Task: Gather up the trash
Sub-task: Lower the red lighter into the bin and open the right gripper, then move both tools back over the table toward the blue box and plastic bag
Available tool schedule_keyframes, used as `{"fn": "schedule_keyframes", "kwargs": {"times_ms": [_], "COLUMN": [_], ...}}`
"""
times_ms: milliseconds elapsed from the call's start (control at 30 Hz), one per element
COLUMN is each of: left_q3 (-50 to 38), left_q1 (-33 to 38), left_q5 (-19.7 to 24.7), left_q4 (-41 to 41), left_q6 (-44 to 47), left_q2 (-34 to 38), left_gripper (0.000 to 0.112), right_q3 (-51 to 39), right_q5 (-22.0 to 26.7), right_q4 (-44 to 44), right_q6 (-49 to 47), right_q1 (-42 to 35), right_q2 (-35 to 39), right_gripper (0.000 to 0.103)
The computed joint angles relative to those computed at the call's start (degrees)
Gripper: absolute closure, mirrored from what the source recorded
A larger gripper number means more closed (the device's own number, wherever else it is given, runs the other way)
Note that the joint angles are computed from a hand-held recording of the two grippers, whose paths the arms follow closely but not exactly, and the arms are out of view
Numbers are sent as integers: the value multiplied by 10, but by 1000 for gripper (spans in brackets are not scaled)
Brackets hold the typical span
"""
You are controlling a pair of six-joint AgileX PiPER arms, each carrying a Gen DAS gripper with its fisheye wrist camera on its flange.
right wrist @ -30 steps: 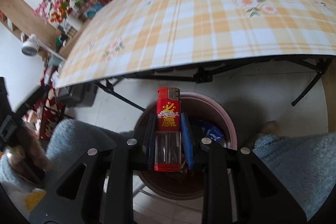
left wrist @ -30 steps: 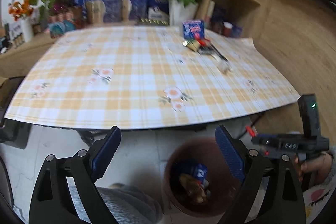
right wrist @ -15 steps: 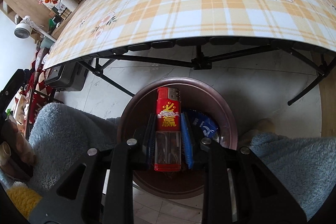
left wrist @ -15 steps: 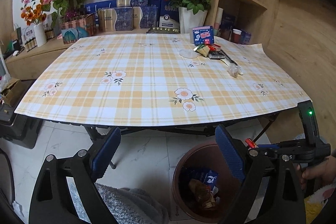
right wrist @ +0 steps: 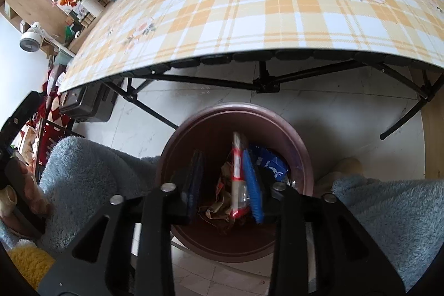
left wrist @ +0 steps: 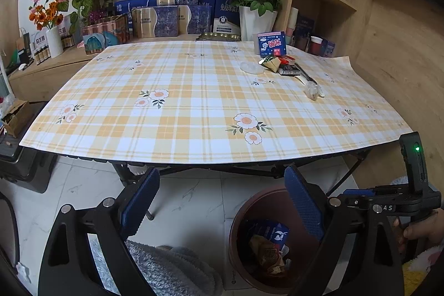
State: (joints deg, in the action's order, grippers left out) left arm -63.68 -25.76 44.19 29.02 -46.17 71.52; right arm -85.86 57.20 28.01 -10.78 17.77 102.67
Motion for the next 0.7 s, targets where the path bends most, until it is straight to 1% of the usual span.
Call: {"fn": "schedule_keyframes", "kwargs": {"times_ms": [100,167,200,267,300,367,433,467,533,700], "left_q3": [-1,-1,-1,-1,-2,-3,-2,-3,-3,-5], "left_q1": [1,-1,0,0,0,1,0,-1,-1,-3], "left_q5": [0,1,1,1,1,2,3,4,6,8], "left_q4": [-1,0,0,0,0,-1,1,2,4,10], "left_q6": [0,-1,-1,0,1,1,-1,-3,-5,-9], "left_q2": [1,1,1,1,3,3,3,3,3,4], "left_gripper": [23,23,23,23,23,23,23,23,23,23], "right_q3": [5,9,12,14,15,16,18,18,20,0], "right_q5": [-9,-16,-20,-24,-27,-31,-41,-46,-61,-70], "right_q4": [0,0,2,3,7,13,12,9,-4,-46], "right_q6": [0,3,4,6,6,4,8,10,17,40], "right_q1": [-5,-8,-10,-15,-18,-22,-25,-26,-26,-30], "right_q2": [-7,-13,-16,-20,-22,-26,-33,-36,-45,-51], "right_gripper": [57,46,44,32,29,15,9,7,6,6]}}
